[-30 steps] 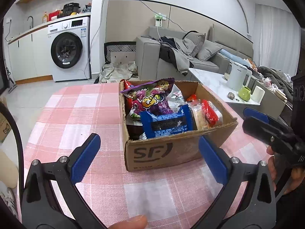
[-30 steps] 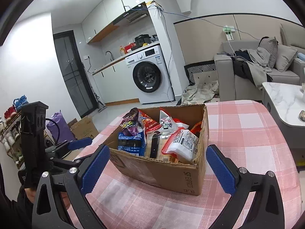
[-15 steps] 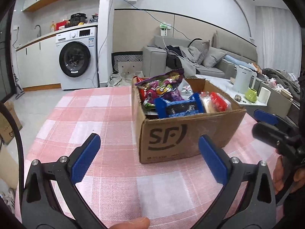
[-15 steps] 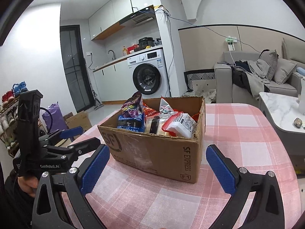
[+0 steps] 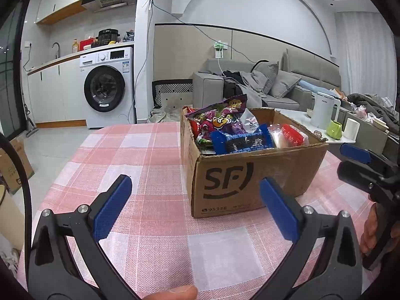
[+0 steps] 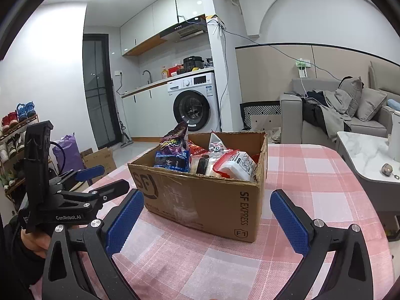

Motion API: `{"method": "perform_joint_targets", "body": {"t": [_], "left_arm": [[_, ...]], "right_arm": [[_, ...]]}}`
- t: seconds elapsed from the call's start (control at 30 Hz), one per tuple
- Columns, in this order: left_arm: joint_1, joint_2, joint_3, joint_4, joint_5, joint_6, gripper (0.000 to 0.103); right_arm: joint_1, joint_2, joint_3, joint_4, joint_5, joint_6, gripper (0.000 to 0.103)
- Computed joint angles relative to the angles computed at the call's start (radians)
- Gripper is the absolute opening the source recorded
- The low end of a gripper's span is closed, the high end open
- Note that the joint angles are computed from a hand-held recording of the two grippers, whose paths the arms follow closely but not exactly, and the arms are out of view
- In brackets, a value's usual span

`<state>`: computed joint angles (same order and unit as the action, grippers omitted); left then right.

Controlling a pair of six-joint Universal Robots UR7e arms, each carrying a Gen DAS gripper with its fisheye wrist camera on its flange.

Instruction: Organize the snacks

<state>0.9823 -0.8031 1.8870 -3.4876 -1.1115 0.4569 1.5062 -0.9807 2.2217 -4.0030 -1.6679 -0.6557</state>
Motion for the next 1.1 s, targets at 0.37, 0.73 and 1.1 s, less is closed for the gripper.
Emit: {"method": "perform_joint_targets", "body": {"t": [0.37,0.73,1.1], "left_arm": [[-0.004,0.010,0.018,-0.078,-0.012,0.039,0.102],[-0.005,0.016,0.016,-0.083,-0.002,0.036,0.102],[-0.003,0.018,0.014,-0.082,-0.003,0.036,0.102]], "right_arm": [[0.001,0.024,0.000,-0.040,-0.009,-0.019,0.103],[-0.004,0.024,-0.005,-0.041,-0.008,-0.024,0.103],[-0.004,0.026,0.000,-0.044,-0.007,-0.029,0.103]]}}
